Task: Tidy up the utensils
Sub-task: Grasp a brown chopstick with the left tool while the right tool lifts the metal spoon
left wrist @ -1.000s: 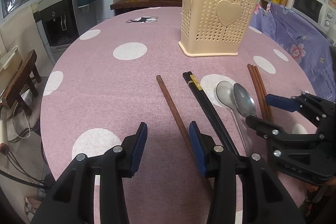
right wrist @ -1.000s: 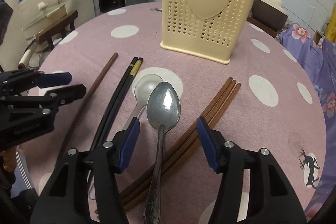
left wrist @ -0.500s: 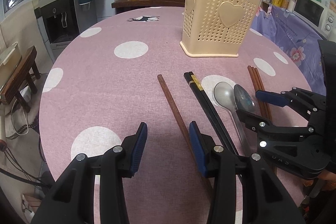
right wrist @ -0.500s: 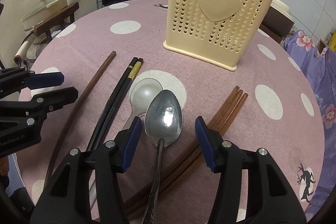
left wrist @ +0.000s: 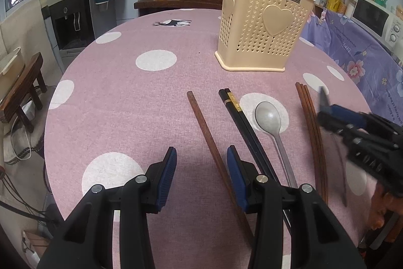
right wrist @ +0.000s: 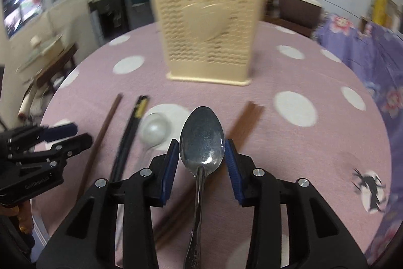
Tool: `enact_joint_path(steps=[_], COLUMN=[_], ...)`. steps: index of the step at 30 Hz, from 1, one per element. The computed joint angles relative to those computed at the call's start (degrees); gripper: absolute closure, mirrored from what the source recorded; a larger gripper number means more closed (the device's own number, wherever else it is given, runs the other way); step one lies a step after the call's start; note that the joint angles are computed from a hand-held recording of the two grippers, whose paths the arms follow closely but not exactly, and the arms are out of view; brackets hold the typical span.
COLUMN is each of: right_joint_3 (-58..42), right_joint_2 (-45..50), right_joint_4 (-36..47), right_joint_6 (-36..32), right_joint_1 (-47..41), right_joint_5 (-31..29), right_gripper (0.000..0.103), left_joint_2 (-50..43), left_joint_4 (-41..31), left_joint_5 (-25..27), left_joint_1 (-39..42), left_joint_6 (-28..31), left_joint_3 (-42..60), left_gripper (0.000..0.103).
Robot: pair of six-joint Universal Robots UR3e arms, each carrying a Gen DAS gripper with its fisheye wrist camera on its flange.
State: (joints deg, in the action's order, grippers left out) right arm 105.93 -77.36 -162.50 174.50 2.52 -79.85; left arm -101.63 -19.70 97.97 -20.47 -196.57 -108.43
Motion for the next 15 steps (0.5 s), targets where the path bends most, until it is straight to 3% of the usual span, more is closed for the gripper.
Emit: enact_joint_path(steps=[6,13,15], right_joint_3=[3.3,1.1,1.1], right_joint_2=[-1.6,1.5,1.7], right_joint_4=[0.8,2.0,2.2], right_joint_6=[4.5,4.5,4.3], right_joint_1=[-6.2,-5.7,-5.3], right_joint_5=[-3.8,-6.5,-7.8], right_gripper=[0.065,0.064,0.056], left_joint_2=[-0.9,-2.6,-3.2], left_joint_4=[0.1,-1.1,-1.9], left_joint_5=[-0.5,0.0,0.0], left_joint_1=[0.4,0.6,0.8], left_joint_6=[-0.3,-0.9,-0.9], left_joint_3=[0.5,2.5,3.4], left_gripper=[0.061,0.061,0.061])
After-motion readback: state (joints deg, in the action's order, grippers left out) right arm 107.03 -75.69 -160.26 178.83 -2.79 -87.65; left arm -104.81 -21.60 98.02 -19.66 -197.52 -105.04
